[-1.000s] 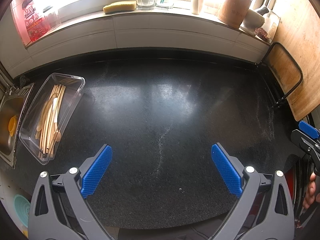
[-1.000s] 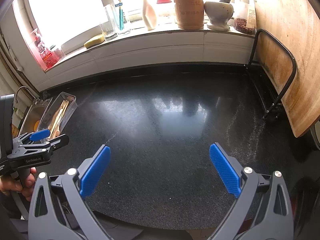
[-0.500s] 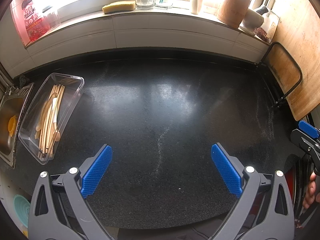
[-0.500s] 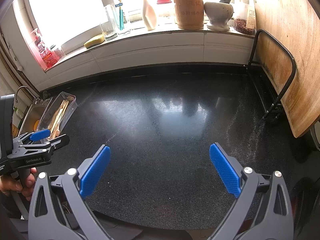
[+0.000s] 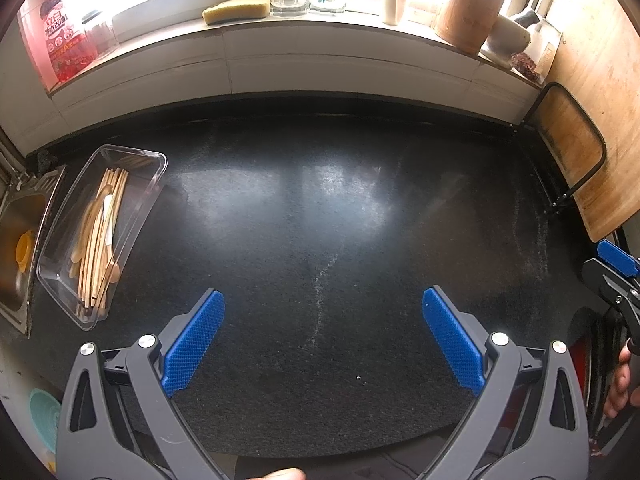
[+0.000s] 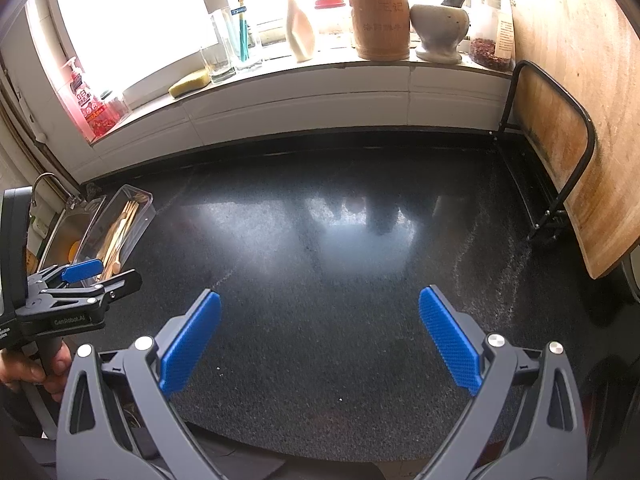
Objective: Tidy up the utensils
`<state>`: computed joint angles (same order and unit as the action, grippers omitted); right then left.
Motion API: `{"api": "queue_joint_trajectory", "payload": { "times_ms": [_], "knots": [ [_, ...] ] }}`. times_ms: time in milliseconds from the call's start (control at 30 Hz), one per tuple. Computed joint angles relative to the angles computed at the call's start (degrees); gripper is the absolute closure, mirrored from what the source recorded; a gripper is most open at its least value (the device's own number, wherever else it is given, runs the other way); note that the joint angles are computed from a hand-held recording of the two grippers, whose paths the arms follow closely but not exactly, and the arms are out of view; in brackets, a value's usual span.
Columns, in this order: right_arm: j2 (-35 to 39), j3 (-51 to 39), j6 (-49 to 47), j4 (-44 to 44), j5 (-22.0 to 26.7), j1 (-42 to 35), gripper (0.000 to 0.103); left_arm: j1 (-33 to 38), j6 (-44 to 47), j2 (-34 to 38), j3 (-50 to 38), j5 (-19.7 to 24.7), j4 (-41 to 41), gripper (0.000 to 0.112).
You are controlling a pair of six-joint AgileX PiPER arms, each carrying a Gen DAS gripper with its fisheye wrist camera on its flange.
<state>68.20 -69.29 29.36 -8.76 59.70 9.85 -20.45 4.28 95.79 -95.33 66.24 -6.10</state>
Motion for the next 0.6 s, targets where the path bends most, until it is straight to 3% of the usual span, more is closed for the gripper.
{"api": "queue_joint_trajectory", "payload": {
  "times_ms": [600],
  "knots": [
    [1.10,-1.31,-2.62,1.33,-0.35,-1.10,0.007,0.22,1.15,-0.16,-0.59,0.16,-1.29,0.015]
  ]
}}
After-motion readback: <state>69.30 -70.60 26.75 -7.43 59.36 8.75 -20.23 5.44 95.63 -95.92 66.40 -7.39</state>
